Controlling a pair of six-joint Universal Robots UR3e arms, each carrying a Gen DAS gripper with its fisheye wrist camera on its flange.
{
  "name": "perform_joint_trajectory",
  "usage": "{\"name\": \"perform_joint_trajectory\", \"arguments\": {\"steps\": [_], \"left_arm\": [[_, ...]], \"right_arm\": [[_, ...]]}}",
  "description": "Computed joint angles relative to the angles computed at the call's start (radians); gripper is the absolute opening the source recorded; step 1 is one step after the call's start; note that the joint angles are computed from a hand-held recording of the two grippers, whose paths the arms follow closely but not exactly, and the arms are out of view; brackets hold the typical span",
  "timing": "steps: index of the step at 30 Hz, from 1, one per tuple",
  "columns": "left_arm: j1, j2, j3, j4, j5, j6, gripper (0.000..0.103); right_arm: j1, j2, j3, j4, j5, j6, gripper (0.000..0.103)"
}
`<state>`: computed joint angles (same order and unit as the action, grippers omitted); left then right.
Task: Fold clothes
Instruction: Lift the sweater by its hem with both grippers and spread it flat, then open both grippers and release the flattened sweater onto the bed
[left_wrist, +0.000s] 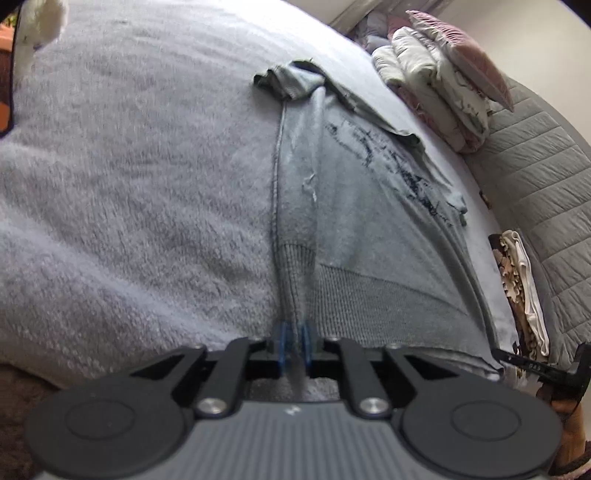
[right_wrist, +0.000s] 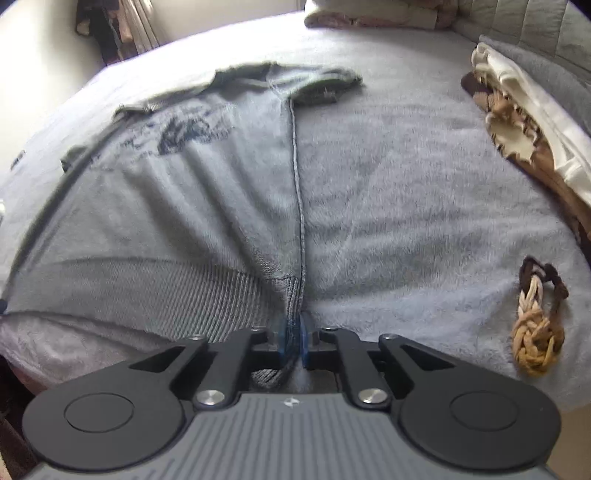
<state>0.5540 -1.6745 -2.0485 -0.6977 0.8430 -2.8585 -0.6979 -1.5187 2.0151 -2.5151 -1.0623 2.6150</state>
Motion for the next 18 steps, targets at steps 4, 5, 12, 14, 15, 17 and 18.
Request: {"name": "perform_joint_trajectory", "arguments": {"steps": [4,5,12,14,15,17,18], "left_arm": [[0.015,0.073,-0.103,0.143,-0.017,0.002,0.032],[0.008,0.085,-0.122,0.190,-0.018,0.001,0.033],[-0.139,0.044,-0.122,0.362,-0.026,0.091,0.041],[-0.201,0.009,-0.102,0.393,0.003,0.105,0.042],[-0.230,-0.008,-0.090,0.399,0.016,0.114,0.042],[-0.286,-0.050,-0.055,0.409,0.044,0.120,0.043],[-0.313,-0.069,-0.041,0.417,0.055,0.121,0.043]], "right_arm": [[0.006,-0.073,0.088,-0.126,0.011,-0.059,0.029],[0.003,-0.090,0.109,-0.148,0.031,-0.086,0.030],[0.061,-0.098,0.157,-0.166,0.135,-0.282,0.030],[0.093,-0.083,0.158,-0.170,0.127,-0.307,0.030],[0.108,-0.077,0.160,-0.173,0.118,-0.316,0.030],[0.138,-0.064,0.161,-0.188,0.094,-0.326,0.030],[0.150,-0.056,0.162,-0.198,0.082,-0.330,0.030]]}}
